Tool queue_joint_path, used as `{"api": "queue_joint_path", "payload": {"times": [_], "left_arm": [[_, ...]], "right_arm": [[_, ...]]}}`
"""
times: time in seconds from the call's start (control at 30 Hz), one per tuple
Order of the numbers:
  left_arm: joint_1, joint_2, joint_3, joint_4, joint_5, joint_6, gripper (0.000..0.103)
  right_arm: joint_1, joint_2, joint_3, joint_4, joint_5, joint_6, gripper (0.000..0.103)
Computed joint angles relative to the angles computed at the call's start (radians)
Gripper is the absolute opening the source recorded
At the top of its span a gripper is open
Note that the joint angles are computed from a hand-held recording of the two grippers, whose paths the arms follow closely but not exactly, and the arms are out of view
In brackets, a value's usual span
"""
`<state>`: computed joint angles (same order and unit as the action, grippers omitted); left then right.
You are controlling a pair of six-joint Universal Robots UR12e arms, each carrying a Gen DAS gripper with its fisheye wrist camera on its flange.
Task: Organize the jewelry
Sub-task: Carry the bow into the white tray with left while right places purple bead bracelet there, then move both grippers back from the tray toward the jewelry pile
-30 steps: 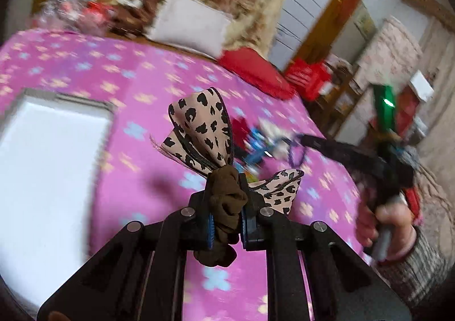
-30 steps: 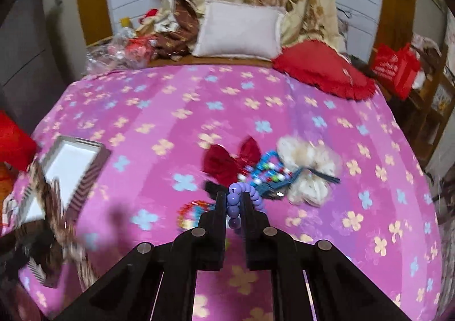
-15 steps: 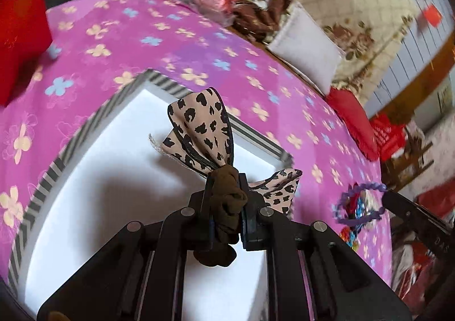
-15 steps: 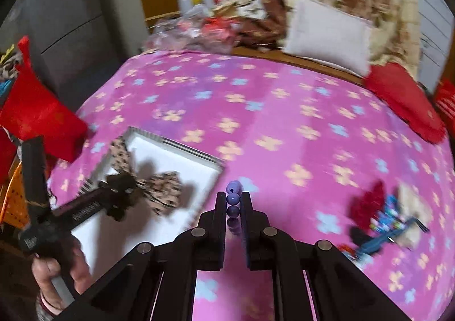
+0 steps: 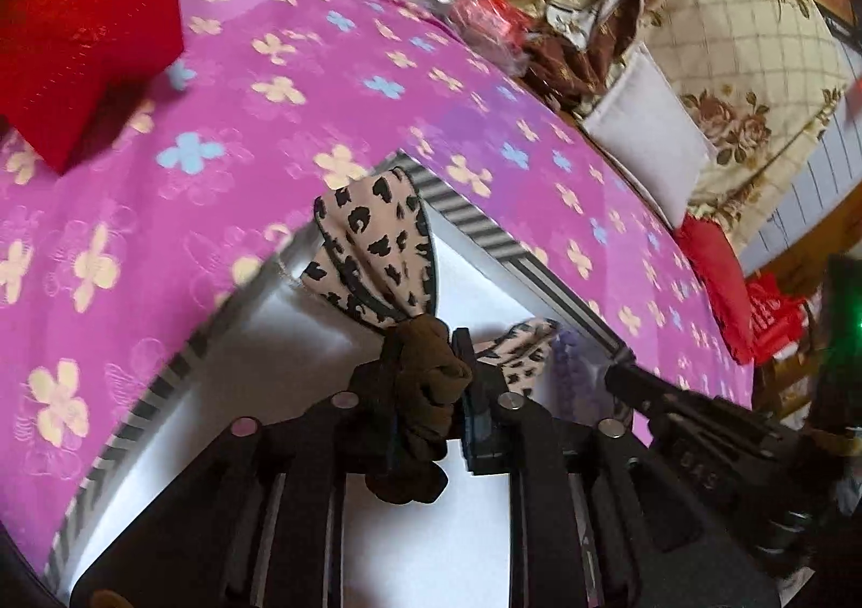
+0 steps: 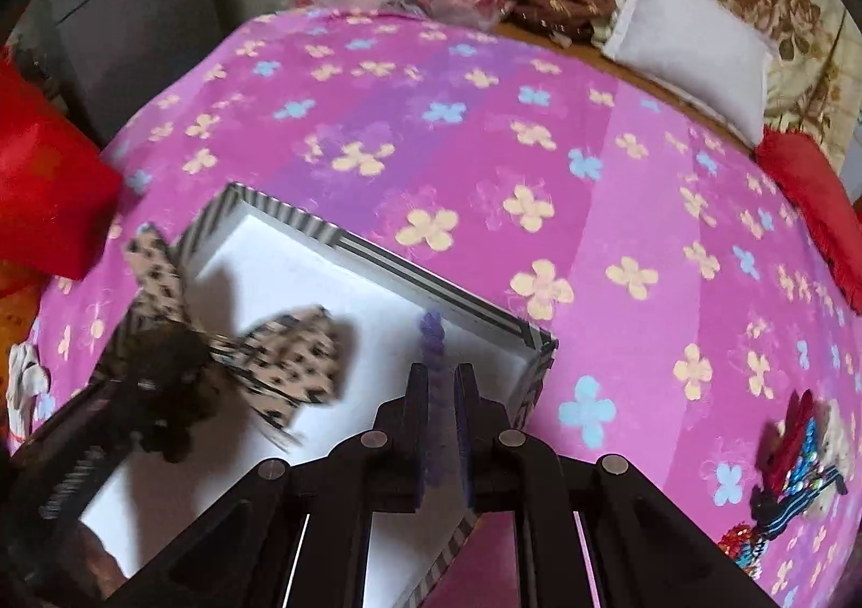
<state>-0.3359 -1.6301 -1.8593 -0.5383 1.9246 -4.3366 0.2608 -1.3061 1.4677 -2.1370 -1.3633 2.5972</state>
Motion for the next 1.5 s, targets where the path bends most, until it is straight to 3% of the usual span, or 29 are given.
{"api": "queue_joint_path", "payload": {"times": [0.07, 0.13, 0.2, 0.4, 0.53, 0.6, 0.7, 0.83, 0.97, 1.07, 1.27, 1.37, 1.5], "left_arm": [[-0.001, 0.003, -0.004, 0.008, 0.003, -0.001, 0.027], [-0.004, 0.005, -0.006, 0.022, 0.009, 0.001, 0.041], [-0.011, 0.006, -0.004, 0.034, 0.024, 0.010, 0.047], [-0.036, 0.009, 0.003, 0.056, 0.079, 0.026, 0.051], [-0.061, 0.006, 0.009, 0.076, 0.106, 0.039, 0.051], [-0.077, 0.001, 0.015, 0.093, 0.115, 0.052, 0.051], [-0.105, -0.014, 0.025, 0.161, 0.099, 0.091, 0.051], [-0.138, -0.051, 0.057, 0.253, 0.018, 0.154, 0.057], [-0.170, -0.095, 0.113, 0.260, -0.033, 0.236, 0.057], [-0.188, -0.124, 0.152, 0.229, -0.035, 0.300, 0.057], [-0.190, -0.151, 0.176, 0.185, -0.044, 0.339, 0.057], [-0.180, -0.148, 0.164, 0.183, -0.055, 0.319, 0.057], [-0.169, -0.137, 0.145, 0.187, -0.064, 0.286, 0.057]], "right_arm": [[-0.003, 0.005, -0.004, -0.003, -0.013, 0.009, 0.013], [-0.013, 0.004, -0.003, -0.004, 0.003, 0.015, 0.034], [-0.024, -0.006, 0.006, -0.027, 0.022, 0.020, 0.046], [-0.097, -0.079, 0.080, -0.126, 0.071, -0.021, 0.046], [-0.186, -0.140, 0.166, -0.303, 0.063, -0.056, 0.047], [-0.230, -0.144, 0.162, -0.281, 0.069, -0.064, 0.047], [-0.292, -0.127, 0.131, -0.208, 0.059, -0.003, 0.047], [-0.337, -0.093, 0.101, -0.161, 0.029, 0.069, 0.047], [-0.340, -0.057, 0.068, -0.144, 0.052, 0.077, 0.047], [-0.336, -0.011, 0.012, -0.093, 0.101, 0.146, 0.046], [-0.288, 0.092, -0.085, -0.072, -0.010, 0.252, 0.046], [-0.268, 0.118, -0.104, -0.049, -0.042, 0.225, 0.046], [-0.255, 0.089, -0.075, 0.034, 0.037, 0.099, 0.046]]}}
